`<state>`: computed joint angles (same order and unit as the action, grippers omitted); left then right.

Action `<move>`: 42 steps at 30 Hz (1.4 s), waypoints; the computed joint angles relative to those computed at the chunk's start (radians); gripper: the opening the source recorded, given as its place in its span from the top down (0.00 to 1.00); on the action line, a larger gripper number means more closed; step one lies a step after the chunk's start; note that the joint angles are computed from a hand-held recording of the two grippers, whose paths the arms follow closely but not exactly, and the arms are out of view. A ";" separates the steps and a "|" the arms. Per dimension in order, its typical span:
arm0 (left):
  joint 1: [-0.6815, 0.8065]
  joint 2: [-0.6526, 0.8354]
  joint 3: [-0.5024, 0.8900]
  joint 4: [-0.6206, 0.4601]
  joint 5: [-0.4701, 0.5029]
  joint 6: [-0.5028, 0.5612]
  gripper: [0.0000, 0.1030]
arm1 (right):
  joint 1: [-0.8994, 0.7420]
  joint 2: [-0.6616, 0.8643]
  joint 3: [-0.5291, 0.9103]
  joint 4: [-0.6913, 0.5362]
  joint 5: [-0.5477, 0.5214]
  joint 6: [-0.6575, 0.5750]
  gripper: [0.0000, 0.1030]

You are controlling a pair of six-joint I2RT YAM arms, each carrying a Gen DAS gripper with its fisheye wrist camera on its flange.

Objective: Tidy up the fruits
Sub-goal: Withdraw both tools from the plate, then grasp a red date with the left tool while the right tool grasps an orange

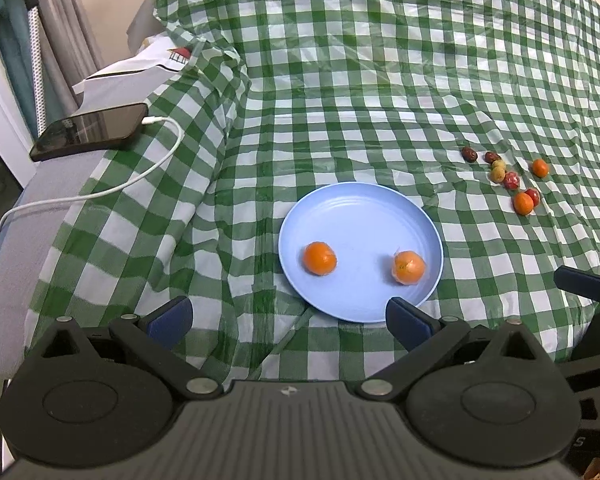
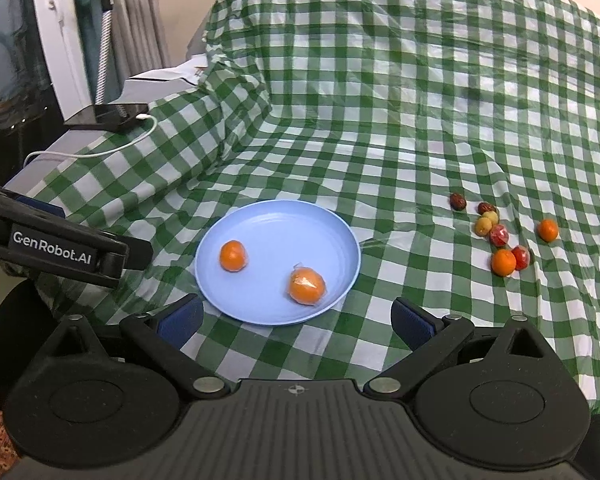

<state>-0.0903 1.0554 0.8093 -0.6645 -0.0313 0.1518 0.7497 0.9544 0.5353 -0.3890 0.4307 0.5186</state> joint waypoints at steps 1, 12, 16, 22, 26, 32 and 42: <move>-0.009 0.011 0.006 0.005 -0.004 -0.005 0.00 | -0.015 -0.002 -0.005 0.005 -0.010 -0.004 0.03; -0.130 0.165 0.089 0.071 -0.063 -0.058 0.00 | -0.198 -0.037 -0.052 0.037 -0.090 -0.049 0.03; -0.177 0.242 0.132 0.094 -0.080 -0.076 0.00 | -0.317 -0.047 -0.072 0.055 -0.137 -0.097 0.03; -0.259 0.424 0.252 0.133 -0.096 -0.105 0.00 | -0.597 -0.028 -0.097 0.129 -0.243 -0.238 0.03; -0.320 0.575 0.373 0.160 -0.078 -0.112 0.00 | -0.796 0.071 -0.097 0.258 -0.310 -0.336 0.03; -0.412 0.842 0.623 0.170 -0.060 -0.097 0.00 | -1.002 0.344 -0.059 0.528 -0.366 -0.423 0.04; -0.485 1.334 1.178 0.071 -0.038 -0.065 0.00 | -1.163 0.819 0.130 0.862 -0.421 -0.547 0.19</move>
